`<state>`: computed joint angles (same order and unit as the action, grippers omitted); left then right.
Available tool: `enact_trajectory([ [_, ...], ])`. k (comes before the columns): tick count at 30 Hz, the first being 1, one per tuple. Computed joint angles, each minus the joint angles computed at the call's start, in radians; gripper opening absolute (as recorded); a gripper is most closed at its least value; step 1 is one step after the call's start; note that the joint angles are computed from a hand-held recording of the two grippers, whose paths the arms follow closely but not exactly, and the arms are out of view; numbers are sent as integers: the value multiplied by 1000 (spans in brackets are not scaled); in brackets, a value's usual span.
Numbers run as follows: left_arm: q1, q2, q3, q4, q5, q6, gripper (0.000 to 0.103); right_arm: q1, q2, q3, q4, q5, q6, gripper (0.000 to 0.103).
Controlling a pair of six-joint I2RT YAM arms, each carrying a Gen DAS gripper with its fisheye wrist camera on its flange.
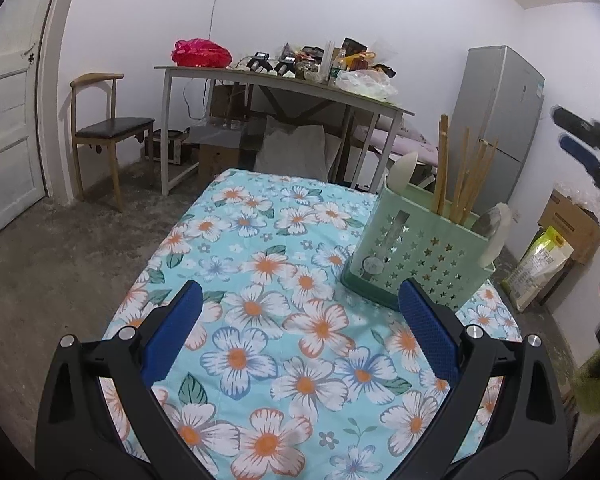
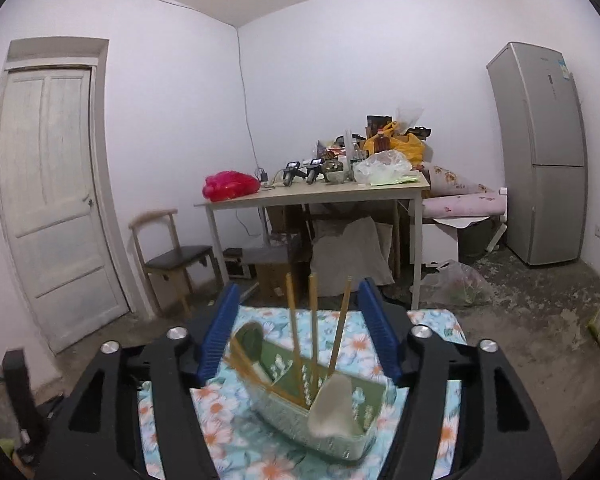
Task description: Organize utensils
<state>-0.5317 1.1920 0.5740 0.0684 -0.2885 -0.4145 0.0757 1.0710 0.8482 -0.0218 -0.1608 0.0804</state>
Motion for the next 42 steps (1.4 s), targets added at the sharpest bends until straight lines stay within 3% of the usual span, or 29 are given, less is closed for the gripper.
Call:
enact_trajectory([
  [3, -5, 16, 22, -7, -9, 10, 95, 74, -87, -90, -24, 112, 0, 86],
  [5, -13, 31, 41, -16, -14, 18, 95, 157, -122, -158, -31, 257, 15, 96],
  [11, -46, 63, 79, -41, -38, -6, 95, 369, -28, -240, -67, 659, 130, 97],
  [13, -58, 77, 91, -59, -59, -18, 95, 404, 12, -232, -102, 727, 170, 97],
  [21, -94, 185, 189, -234, -251, -55, 95, 409, 74, -212, -165, 790, 212, 97],
  [33, -114, 179, 211, -298, -372, -72, 95, 348, 141, -168, -247, 776, 326, 97],
  [42, -104, 183, 229, -330, -368, -85, 95, 365, 167, -145, -273, 807, 346, 97],
])
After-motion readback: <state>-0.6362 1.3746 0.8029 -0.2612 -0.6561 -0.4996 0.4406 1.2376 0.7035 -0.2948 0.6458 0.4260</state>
